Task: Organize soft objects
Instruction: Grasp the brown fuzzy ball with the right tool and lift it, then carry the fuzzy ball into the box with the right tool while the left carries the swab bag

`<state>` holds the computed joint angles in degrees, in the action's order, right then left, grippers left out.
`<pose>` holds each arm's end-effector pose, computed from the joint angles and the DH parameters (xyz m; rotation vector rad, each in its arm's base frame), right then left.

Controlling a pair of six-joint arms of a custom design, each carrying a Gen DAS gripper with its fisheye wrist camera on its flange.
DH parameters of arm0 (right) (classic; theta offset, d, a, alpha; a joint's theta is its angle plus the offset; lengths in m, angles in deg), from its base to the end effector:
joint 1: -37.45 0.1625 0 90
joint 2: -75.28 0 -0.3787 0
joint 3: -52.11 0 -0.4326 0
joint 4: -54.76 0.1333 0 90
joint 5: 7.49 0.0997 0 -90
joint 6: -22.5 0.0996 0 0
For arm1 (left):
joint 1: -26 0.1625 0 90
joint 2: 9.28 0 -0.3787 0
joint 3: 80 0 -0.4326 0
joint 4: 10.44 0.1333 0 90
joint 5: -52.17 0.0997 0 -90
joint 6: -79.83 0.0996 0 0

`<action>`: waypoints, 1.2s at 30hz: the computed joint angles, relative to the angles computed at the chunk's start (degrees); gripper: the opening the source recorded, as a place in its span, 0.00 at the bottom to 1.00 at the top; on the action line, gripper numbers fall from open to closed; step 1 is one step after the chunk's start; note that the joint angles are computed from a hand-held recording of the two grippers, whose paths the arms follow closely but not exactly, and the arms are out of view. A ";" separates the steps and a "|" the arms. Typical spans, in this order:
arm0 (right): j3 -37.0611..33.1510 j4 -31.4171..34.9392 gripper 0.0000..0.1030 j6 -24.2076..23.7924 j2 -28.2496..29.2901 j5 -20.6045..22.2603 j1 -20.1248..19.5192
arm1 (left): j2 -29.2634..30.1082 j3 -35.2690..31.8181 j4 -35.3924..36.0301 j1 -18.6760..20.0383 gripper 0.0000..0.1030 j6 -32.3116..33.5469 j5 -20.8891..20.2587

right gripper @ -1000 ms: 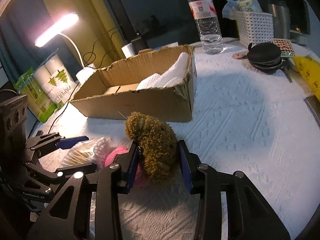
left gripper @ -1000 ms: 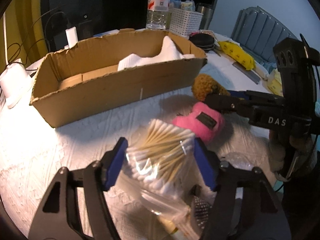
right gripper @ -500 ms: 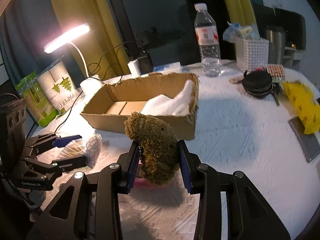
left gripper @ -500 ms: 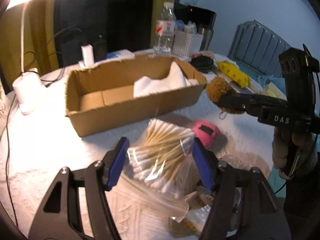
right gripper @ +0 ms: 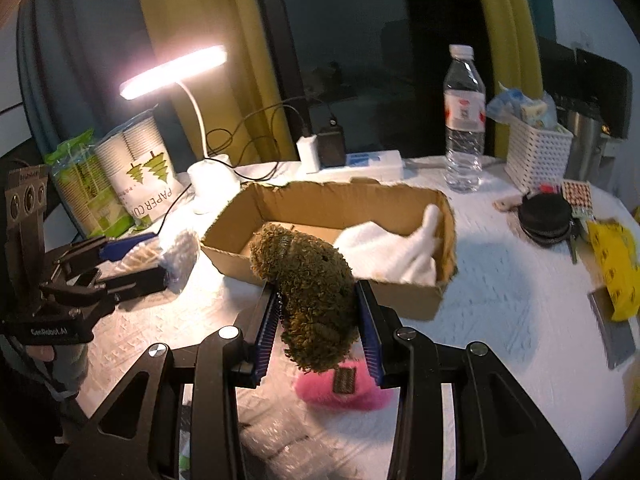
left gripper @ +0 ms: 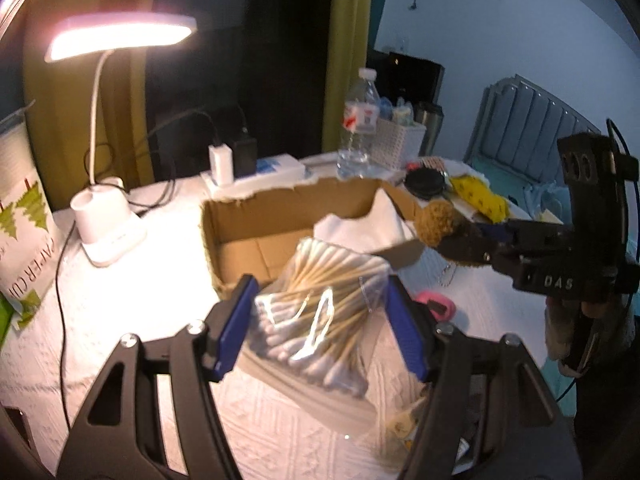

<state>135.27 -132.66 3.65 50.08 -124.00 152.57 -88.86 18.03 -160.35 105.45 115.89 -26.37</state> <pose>0.3801 -0.6013 -0.0484 0.7592 -2.4592 0.9514 0.0373 -0.6358 0.3909 0.9545 2.4697 -0.9180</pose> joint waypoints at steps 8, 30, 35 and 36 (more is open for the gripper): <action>-4.99 2.41 0.39 -1.74 2.15 0.95 0.48 | 3.02 -3.72 -2.94 0.11 0.64 -0.20 -0.41; -20.12 12.65 0.39 -2.65 10.26 6.57 -2.75 | 15.35 -14.92 0.17 1.49 0.65 -1.54 1.99; -22.69 14.87 0.39 -2.35 11.86 6.41 -3.33 | 16.53 -15.72 0.70 1.61 0.66 -1.41 3.03; -22.90 15.09 0.40 -2.13 11.99 6.43 -3.45 | 16.53 -15.57 0.38 1.58 0.67 -1.17 2.98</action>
<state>112.37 -117.57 1.52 62.07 -117.57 149.12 -72.33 2.47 -159.97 107.03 114.72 -23.38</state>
